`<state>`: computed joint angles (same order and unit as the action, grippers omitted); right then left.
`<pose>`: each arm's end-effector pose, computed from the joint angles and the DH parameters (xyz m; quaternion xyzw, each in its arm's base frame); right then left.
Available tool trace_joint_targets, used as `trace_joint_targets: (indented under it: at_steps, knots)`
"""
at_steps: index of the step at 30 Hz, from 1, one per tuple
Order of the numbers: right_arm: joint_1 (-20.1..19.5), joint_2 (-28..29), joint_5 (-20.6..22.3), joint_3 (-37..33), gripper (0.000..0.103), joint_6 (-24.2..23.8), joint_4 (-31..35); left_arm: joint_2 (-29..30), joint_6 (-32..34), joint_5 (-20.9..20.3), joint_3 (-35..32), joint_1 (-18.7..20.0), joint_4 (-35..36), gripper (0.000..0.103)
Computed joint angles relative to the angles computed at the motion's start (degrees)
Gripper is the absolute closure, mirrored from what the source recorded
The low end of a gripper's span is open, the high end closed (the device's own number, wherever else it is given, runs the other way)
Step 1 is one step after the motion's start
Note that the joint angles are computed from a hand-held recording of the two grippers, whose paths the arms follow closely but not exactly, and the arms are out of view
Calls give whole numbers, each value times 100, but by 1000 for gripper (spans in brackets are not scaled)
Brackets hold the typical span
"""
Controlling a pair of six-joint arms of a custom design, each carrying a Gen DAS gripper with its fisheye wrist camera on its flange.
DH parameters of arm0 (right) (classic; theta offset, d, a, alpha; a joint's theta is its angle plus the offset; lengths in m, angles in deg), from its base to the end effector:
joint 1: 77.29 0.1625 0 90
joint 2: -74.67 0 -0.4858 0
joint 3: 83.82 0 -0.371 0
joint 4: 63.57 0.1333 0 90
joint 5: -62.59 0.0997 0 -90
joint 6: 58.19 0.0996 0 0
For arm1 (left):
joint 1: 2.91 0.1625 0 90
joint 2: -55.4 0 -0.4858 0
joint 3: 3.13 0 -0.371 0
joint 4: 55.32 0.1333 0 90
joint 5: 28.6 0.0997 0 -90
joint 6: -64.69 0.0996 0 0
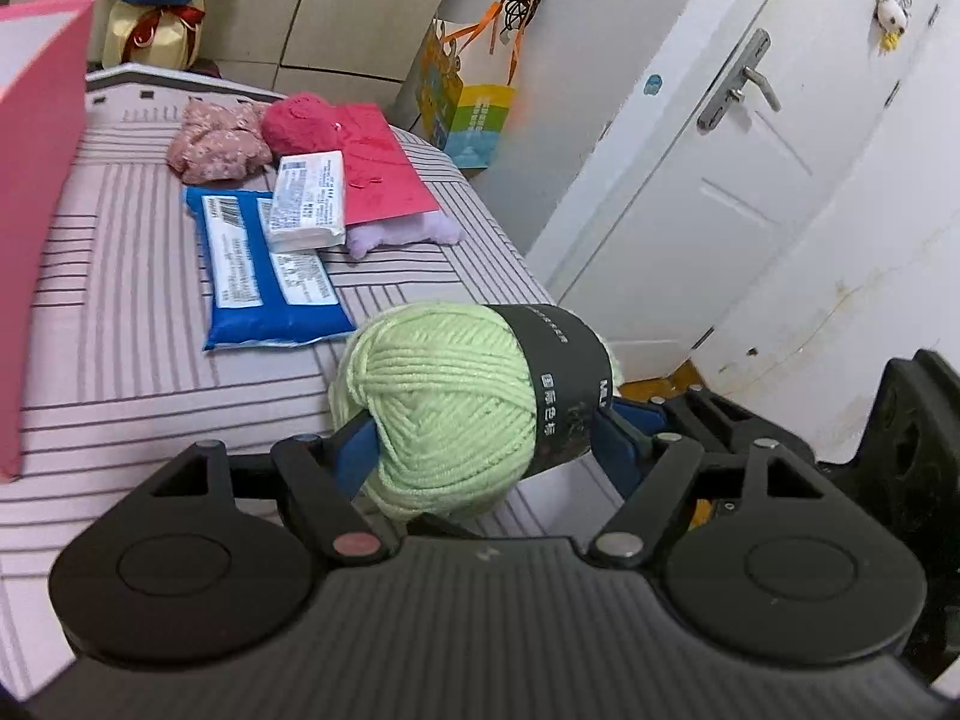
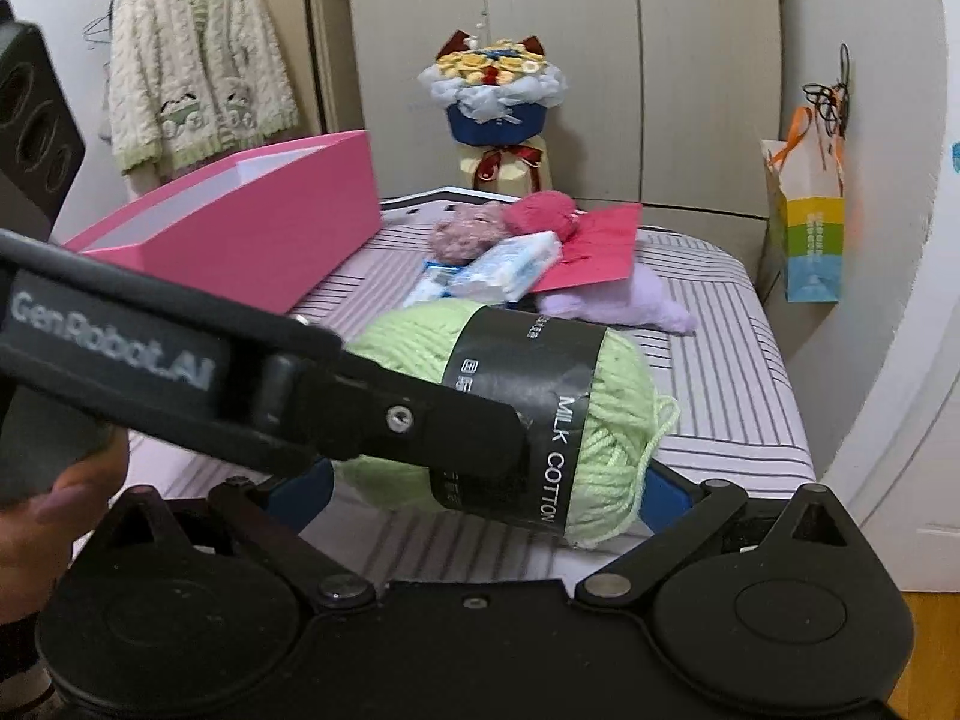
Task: Organize soft objects
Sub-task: 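Close the left tool on the green yarn ball and lift it, then carry the yarn ball with the left tool into the pink box and release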
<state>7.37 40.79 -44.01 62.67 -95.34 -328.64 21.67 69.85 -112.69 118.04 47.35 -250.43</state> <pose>0.0680 -0.3995 0.1351 0.1599 -0.8343 0.4334 0.3010 -0.2385 -0.5114 -0.0025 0.3695 0.9151 -0.1616 0.0031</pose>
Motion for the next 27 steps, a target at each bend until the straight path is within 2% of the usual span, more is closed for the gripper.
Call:
trace_joint_targets:
  at_steps: [7, 17, 23, 27]
  knots:
    - [553, 325, -444, 129, 0, -119, -503, -363, 9, 145, 512, -112, -237, 30]
    - [1455, 672, -943, 121, 0, -337, -1053, -951, 184, 136, 1360, -225, -1115, 30]
    - [1877, 490, -963, -71, 0, -337, -698, -1262, 104, 517, 1701, -418, -1665, 30]
    - [2050, 369, -865, -257, 0, -332, -330, -1277, 57, 992, 1839, -591, -2306, 30]
